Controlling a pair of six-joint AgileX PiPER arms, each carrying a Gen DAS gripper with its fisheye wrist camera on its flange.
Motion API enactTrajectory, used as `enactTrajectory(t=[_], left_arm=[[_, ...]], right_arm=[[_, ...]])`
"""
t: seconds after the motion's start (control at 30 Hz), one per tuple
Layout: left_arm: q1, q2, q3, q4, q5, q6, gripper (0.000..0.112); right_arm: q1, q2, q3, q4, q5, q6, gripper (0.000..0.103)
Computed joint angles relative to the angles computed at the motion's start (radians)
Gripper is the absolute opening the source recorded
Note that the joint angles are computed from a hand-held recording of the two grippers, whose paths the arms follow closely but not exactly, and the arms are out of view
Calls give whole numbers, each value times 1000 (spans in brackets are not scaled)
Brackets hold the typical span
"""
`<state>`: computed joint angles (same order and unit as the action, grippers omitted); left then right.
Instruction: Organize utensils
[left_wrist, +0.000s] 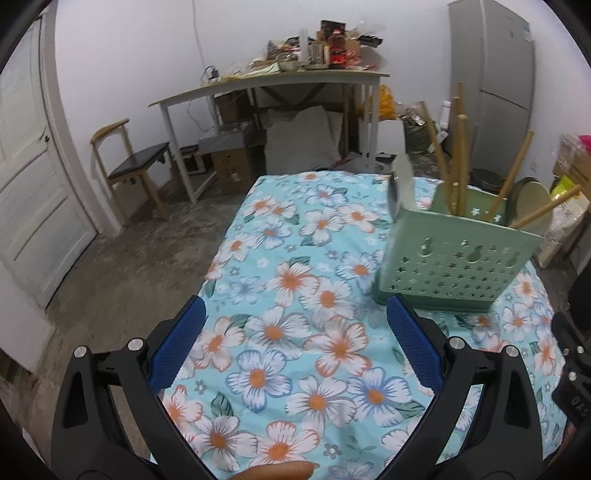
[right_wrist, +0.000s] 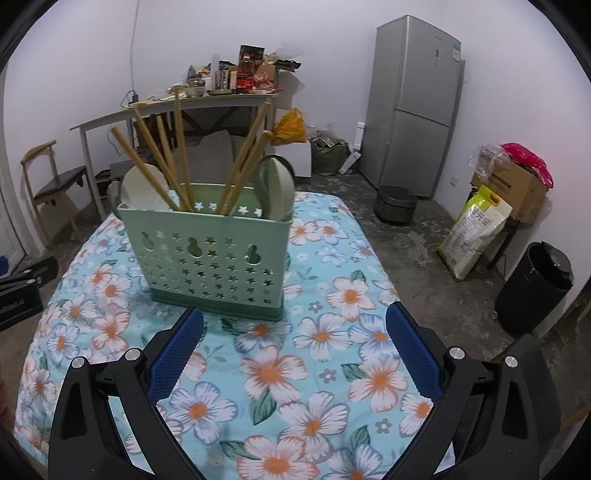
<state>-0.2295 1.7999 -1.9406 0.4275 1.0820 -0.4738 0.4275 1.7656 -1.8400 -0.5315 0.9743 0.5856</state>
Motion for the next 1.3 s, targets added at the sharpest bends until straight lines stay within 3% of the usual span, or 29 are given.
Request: enactTrajectory(t=[1.3], left_arm=[[22, 3, -34, -65, 40, 40, 95]], right_arm=[[-12, 3, -14, 3, 8, 21, 96]])
